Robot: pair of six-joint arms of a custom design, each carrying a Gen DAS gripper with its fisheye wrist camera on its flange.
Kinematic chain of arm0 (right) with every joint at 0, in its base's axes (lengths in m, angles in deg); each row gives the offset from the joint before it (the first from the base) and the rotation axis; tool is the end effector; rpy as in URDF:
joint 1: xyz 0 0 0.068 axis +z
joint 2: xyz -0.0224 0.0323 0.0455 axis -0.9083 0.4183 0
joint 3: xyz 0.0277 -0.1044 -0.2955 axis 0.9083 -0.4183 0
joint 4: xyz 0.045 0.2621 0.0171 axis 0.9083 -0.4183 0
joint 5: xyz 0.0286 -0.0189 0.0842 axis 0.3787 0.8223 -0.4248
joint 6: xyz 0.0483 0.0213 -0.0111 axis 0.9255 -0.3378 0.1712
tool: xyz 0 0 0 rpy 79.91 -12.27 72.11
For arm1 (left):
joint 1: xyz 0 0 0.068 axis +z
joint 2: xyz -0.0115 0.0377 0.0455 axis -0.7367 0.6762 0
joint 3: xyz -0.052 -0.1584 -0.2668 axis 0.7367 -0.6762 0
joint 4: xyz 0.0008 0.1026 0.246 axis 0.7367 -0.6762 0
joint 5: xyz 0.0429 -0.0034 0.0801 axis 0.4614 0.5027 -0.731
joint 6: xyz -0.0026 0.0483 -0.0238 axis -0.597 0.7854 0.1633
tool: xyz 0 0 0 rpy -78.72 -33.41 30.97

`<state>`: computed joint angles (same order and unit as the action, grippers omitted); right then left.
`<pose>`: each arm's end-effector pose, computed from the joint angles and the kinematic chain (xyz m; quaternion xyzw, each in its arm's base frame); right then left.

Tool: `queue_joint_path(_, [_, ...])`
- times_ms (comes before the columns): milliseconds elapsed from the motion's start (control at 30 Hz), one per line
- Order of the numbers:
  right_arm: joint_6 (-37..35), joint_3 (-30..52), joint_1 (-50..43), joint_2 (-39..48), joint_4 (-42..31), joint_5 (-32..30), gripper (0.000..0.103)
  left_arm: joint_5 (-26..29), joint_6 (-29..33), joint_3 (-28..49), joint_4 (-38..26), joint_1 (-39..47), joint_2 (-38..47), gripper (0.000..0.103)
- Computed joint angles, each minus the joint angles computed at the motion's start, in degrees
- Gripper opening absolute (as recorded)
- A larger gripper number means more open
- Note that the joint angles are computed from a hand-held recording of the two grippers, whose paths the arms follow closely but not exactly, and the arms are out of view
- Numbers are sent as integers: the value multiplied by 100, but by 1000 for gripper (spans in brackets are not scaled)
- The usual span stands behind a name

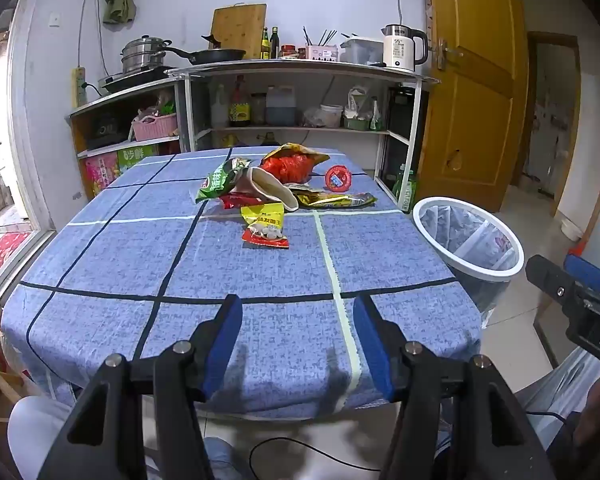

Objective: Collect trash

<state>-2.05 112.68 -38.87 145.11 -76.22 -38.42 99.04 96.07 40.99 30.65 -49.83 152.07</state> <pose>0.2057 0.0761 0.2102 0.2077 0.8481 -0.0831 0.4804 0.3154 -0.0269 0.1959 0.2146 0.8566 -0.1317 0.4504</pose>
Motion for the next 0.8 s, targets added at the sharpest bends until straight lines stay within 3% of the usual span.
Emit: queue_joint_path(800, [-122, 33, -123, 10, -17, -53, 85, -49, -93, -99, 186, -63, 19, 60])
